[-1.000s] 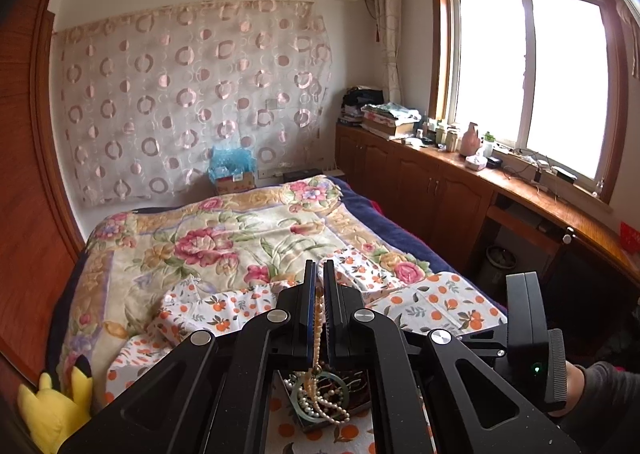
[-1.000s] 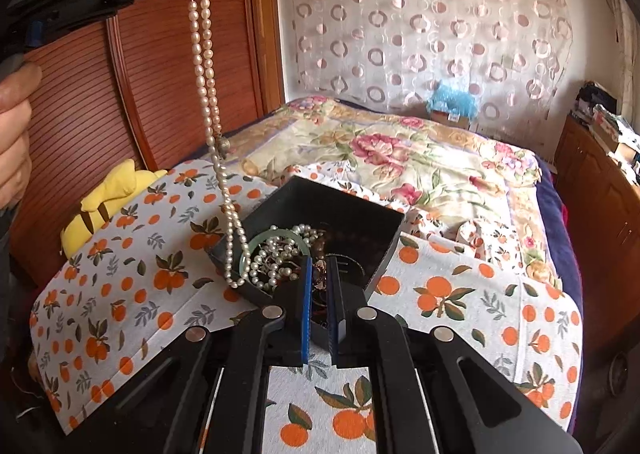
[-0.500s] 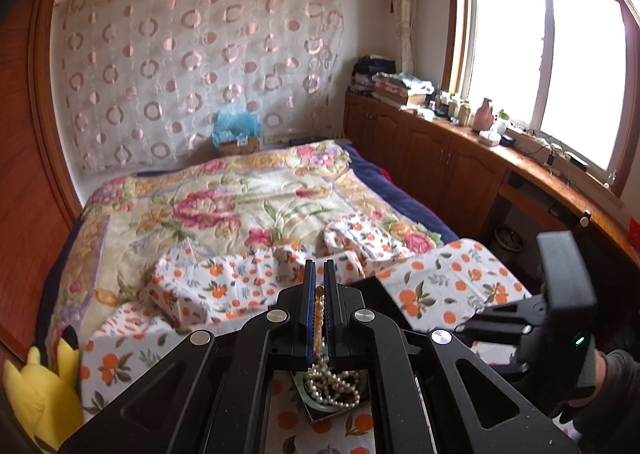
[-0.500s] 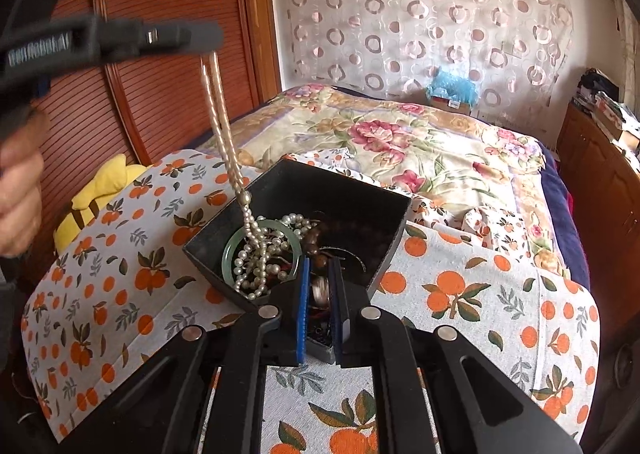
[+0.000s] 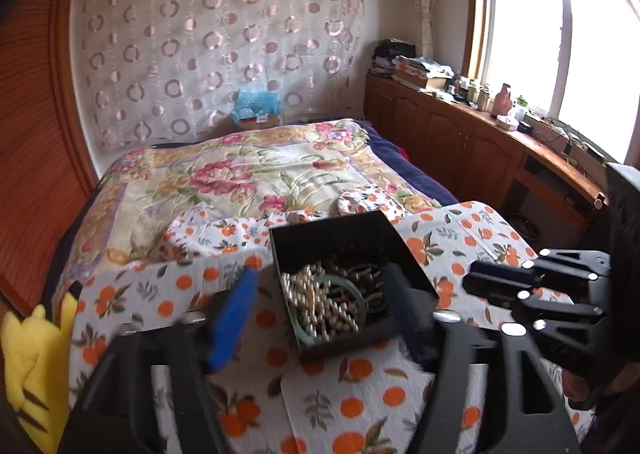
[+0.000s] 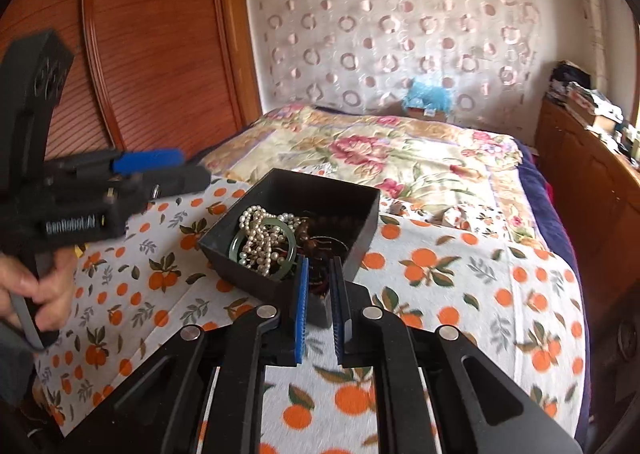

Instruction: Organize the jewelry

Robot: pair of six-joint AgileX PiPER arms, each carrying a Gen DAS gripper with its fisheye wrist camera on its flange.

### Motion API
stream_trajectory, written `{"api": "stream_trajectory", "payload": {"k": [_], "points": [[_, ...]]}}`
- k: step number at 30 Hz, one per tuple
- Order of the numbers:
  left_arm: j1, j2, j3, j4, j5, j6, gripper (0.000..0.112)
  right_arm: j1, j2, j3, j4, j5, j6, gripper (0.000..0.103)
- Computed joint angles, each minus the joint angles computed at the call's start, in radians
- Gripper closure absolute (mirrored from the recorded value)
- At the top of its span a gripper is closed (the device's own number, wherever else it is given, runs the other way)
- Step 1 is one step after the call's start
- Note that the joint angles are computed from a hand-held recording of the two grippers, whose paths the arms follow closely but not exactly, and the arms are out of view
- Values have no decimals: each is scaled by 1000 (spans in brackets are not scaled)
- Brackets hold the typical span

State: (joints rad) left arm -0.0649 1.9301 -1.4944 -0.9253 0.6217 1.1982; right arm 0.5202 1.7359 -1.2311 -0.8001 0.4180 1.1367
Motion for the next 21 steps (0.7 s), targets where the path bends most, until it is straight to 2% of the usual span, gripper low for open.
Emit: {"api": "stream_trajectory", "payload": {"k": [1,3,5,7,10,15,17,21], "points": [[7,-26,41,-30,-11,31,35,16,-19,21,-47,12,59,77],[25,-83,122,-83,-27,84,23,59,-64,68,-156,46,196,68],[42,-149,211,-141,-52,146,19,108,-98,101,-235,96,299,63],[52,-202,279,-176,-75,184,17,152,-123,120,-283,154,371,47],[77,-280,376,-238,-102,253,17,235,-170,163,-366,254,504,31],[118,-387,503,-285,-117,309,17,375,-216,197,-416,416,628,18],[142,-415,537,-313,-99,341,17,422,-228,207,-429,470,667,18],[177,-459,586,-357,-78,400,17,467,-235,209,-431,523,687,17]]}}
